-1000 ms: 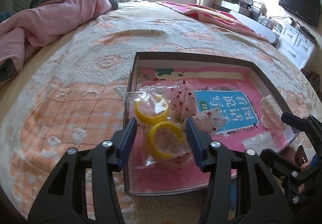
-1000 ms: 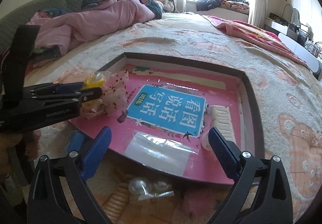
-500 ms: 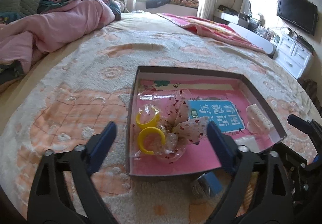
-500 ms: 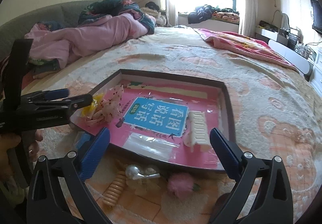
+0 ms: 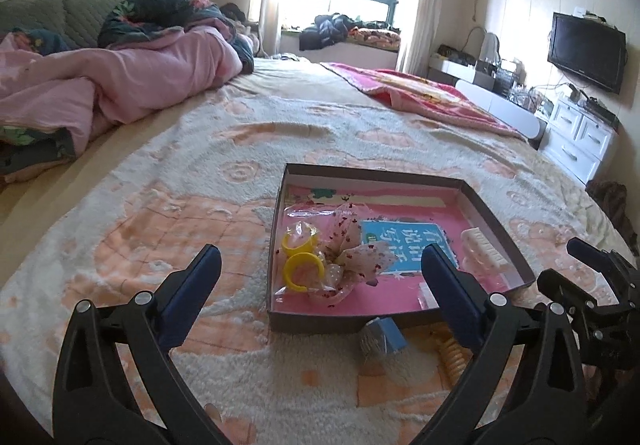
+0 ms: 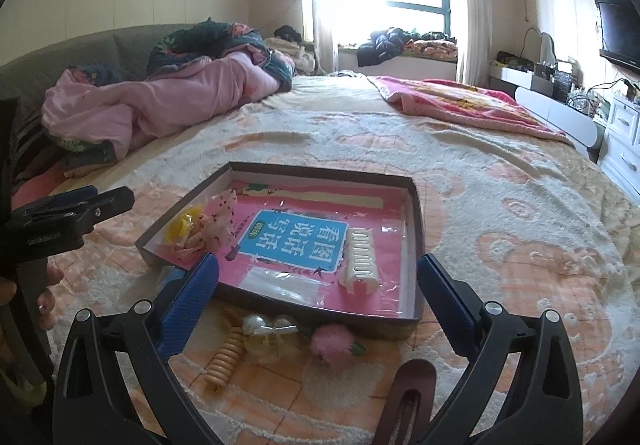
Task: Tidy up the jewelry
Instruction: 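Move the left tool to the spiral hair tie while the right tool approaches the brown clip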
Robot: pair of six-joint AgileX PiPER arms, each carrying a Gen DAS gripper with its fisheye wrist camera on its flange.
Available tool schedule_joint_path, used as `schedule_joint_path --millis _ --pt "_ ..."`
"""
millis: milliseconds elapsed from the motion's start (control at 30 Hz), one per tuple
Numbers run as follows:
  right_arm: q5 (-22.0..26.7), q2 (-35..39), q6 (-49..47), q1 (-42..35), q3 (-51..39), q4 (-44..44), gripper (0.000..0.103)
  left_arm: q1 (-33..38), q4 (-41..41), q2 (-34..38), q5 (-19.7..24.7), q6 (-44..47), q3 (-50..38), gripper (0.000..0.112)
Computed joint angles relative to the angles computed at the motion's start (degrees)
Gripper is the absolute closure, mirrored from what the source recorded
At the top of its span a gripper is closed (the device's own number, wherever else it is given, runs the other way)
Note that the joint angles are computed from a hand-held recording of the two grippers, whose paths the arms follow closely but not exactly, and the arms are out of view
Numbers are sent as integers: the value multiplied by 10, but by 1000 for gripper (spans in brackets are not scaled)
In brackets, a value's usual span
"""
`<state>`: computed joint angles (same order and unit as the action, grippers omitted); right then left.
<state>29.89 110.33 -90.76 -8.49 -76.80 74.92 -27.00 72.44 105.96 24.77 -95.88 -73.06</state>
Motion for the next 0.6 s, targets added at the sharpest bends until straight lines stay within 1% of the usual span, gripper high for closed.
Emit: schedule_joint_path --millis 333,600 --pt "27 -39 -57 -26 46 48 7 -45 106 -44 50 -121 57 21" --pt "50 -64 -90 -52 79 71 7 -72 141 -57 74 -170 83 21"
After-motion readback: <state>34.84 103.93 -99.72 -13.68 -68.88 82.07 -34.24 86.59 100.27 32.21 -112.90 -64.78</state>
